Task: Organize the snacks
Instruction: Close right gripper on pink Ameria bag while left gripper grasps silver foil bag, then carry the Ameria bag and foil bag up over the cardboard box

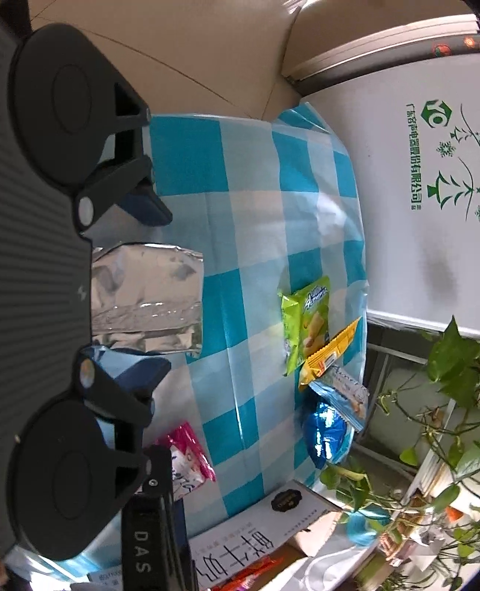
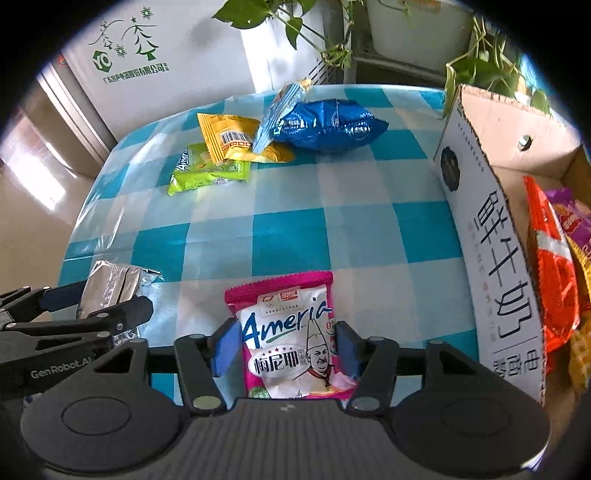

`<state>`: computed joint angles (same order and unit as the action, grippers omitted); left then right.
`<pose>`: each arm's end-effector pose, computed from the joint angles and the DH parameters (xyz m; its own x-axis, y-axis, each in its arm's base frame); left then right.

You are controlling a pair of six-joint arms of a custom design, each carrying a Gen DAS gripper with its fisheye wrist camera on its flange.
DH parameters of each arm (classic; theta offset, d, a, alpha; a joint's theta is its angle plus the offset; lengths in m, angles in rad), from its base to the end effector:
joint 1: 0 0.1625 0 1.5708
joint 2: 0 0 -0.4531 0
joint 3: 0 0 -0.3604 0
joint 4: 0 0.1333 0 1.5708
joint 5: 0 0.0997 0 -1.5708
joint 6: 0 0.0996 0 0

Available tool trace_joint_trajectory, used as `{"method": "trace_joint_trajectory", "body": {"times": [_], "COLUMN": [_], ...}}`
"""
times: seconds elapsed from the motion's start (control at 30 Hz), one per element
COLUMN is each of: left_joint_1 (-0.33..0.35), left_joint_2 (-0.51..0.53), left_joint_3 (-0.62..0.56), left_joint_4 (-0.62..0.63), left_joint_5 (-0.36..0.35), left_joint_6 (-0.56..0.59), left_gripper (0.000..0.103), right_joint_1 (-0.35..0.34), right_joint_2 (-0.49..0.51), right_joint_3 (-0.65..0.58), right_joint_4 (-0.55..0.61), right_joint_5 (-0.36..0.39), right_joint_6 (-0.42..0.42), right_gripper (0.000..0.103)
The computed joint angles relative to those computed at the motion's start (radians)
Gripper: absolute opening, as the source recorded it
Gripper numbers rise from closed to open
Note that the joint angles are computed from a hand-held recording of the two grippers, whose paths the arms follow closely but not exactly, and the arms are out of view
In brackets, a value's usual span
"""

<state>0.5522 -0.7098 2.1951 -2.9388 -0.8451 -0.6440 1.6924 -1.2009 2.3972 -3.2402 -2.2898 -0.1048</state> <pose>-0.2911 -0.4135 0.0130 -0.7686 0.2291 -0.5973 0.4803 0.8234 -0.3021 0.1180 -0.4072 0.2282 -0.7677 0.1131 0.6307 -0.1893 0.9004 -0.3918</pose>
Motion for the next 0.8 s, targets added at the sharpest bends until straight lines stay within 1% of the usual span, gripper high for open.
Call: {"method": "trace_joint_trajectory", "body": {"times": [0.03, 0.1, 0.17, 0.27, 0.33, 0.43, 0.5, 0.6, 0.67, 0.8], "left_joint_1": [-0.001, -0.005, -0.007, -0.014, -0.008, -0.01, -0.011, -0.012, -0.015, -0.013], "left_joint_2": [0.005, 0.015, 0.023, 0.041, 0.04, 0.04, 0.04, 0.039, 0.038, 0.031], "left_joint_3": [-0.007, -0.02, -0.036, -0.053, -0.047, -0.045, -0.042, -0.045, -0.042, -0.041], "left_joint_4": [0.016, 0.048, 0.085, 0.125, 0.109, 0.109, 0.105, 0.118, 0.121, 0.12], "left_joint_5": [0.006, 0.031, 0.042, 0.06, 0.059, 0.062, 0.063, 0.06, 0.06, 0.048], "left_joint_6": [-0.002, -0.013, -0.007, 0.004, -0.017, -0.018, -0.019, -0.033, -0.044, -0.015], "left_gripper": [0.089, 0.09, 0.094, 0.102, 0.102, 0.103, 0.103, 0.103, 0.103, 0.102], "right_joint_1": [-0.001, 0.001, 0.003, -0.002, 0.004, 0.015, 0.021, 0.019, 0.018, 0.02], "right_joint_2": [0.0, 0.001, 0.0, -0.006, 0.007, 0.032, 0.045, 0.046, 0.049, 0.045], "right_joint_3": [0.0, 0.0, 0.002, 0.006, 0.012, 0.017, 0.019, 0.022, 0.026, 0.027], "right_joint_4": [0.001, 0.002, 0.004, 0.018, -0.003, -0.039, -0.056, -0.069, -0.082, -0.088], "right_joint_5": [0.002, -0.003, -0.013, -0.015, -0.038, -0.071, -0.086, -0.087, -0.087, -0.086], "right_joint_6": [0.003, -0.008, -0.013, -0.023, -0.051, -0.105, -0.126, -0.136, -0.145, -0.159], "right_gripper": [0.071, 0.074, 0.076, 0.076, 0.077, 0.077, 0.077, 0.077, 0.075, 0.06]}}
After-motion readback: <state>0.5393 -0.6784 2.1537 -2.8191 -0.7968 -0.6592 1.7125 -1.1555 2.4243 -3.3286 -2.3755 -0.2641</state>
